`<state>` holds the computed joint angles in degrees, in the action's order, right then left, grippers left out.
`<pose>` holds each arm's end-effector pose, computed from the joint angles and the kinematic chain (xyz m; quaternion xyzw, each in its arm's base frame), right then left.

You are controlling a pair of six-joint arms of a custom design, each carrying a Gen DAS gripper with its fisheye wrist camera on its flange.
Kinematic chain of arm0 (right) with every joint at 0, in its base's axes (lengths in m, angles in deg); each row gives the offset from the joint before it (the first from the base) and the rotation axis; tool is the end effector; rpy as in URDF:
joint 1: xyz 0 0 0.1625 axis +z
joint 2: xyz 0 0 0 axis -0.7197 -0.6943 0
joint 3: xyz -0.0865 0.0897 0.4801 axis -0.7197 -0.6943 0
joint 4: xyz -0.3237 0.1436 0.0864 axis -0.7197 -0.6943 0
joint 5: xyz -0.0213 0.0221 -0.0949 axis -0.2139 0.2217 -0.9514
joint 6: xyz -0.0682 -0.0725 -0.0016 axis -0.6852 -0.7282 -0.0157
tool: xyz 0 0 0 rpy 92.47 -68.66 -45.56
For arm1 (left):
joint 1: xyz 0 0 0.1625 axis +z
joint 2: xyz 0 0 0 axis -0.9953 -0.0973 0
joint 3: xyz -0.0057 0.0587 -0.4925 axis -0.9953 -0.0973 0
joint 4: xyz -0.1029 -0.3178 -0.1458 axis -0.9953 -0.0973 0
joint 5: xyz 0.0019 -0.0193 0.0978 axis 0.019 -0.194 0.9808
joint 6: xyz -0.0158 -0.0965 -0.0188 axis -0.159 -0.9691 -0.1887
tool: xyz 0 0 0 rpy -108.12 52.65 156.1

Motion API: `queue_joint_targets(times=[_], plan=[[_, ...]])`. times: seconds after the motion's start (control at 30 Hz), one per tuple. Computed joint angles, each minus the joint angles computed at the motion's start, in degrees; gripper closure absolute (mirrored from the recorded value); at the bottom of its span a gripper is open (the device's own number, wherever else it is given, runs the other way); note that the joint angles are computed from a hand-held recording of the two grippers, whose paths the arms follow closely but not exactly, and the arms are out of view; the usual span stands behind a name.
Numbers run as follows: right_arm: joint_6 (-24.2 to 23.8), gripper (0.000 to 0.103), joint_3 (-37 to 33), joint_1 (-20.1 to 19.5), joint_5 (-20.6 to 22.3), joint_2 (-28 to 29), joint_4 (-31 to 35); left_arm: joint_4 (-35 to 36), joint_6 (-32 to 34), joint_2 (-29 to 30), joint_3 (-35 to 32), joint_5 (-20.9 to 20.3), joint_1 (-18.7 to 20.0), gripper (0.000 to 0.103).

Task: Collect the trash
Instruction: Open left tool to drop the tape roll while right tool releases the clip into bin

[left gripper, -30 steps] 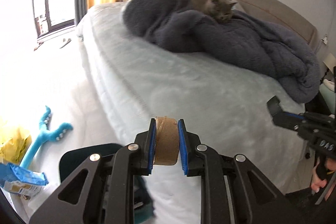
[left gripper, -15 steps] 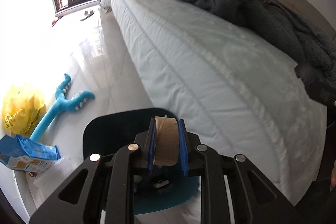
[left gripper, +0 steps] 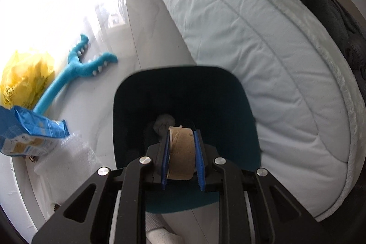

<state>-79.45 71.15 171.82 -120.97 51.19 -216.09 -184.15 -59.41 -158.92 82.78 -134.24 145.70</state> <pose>0.3396 -0.3382 0.0029 0.1793 -0.9239 0.2723 0.2005 0.0217 -0.3451 0.2284 0.2151 0.9389 -0.0845 0.2550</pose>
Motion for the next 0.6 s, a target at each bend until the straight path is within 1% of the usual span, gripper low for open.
queue_joint_targets(times=[0.1, 0.17, 0.2, 0.23, 0.27, 0.3, 0.33, 0.37, 0.43, 0.6], plan=[[0.00, 0.095, -1.23, -0.37, 1.04, 0.91, 1.50, 1.75, 0.54, -0.88, -0.20, 0.99, 1.04, 0.080], [0.20, 0.095, -1.87, -0.56, 1.81, 1.49, 2.50, 3.02, 0.82, -1.95, -0.66, 0.76, 2.07, 0.074], [0.31, 0.095, -2.20, -0.57, 1.97, 1.86, 2.93, 3.29, 0.98, -2.55, -0.79, 0.81, 2.44, 0.065], [0.21, 0.095, -2.78, -0.83, 2.14, 2.23, 3.66, 3.51, 1.12, -3.11, -0.90, 0.79, 2.75, 0.060], [0.46, 0.095, -3.47, -0.81, 2.16, 2.52, 4.67, 3.81, 1.47, -3.89, -1.09, 0.62, 3.14, 0.050], [0.63, 0.095, -3.81, -0.89, 2.30, 2.80, 5.18, 4.16, 1.65, -4.58, -1.27, 0.53, 3.32, 0.044], [0.79, 0.095, -4.08, -1.05, 2.55, 3.09, 5.67, 4.47, 1.88, -5.30, -1.44, 0.33, 3.54, 0.040], [1.04, 0.095, -4.39, -1.15, 2.76, 3.36, 6.29, 4.68, 2.18, -5.84, -1.69, 0.07, 3.87, 0.039], [1.46, 0.095, -5.31, -1.52, 3.32, 3.93, 8.04, 5.39, 2.73, -7.32, -2.09, -0.02, 4.39, 0.032], [2.89, 0.095, -7.87, -2.31, 4.02, 5.74, 11.76, 5.00, 4.42, -10.50, -1.96, 0.73, 4.26, 0.030]])
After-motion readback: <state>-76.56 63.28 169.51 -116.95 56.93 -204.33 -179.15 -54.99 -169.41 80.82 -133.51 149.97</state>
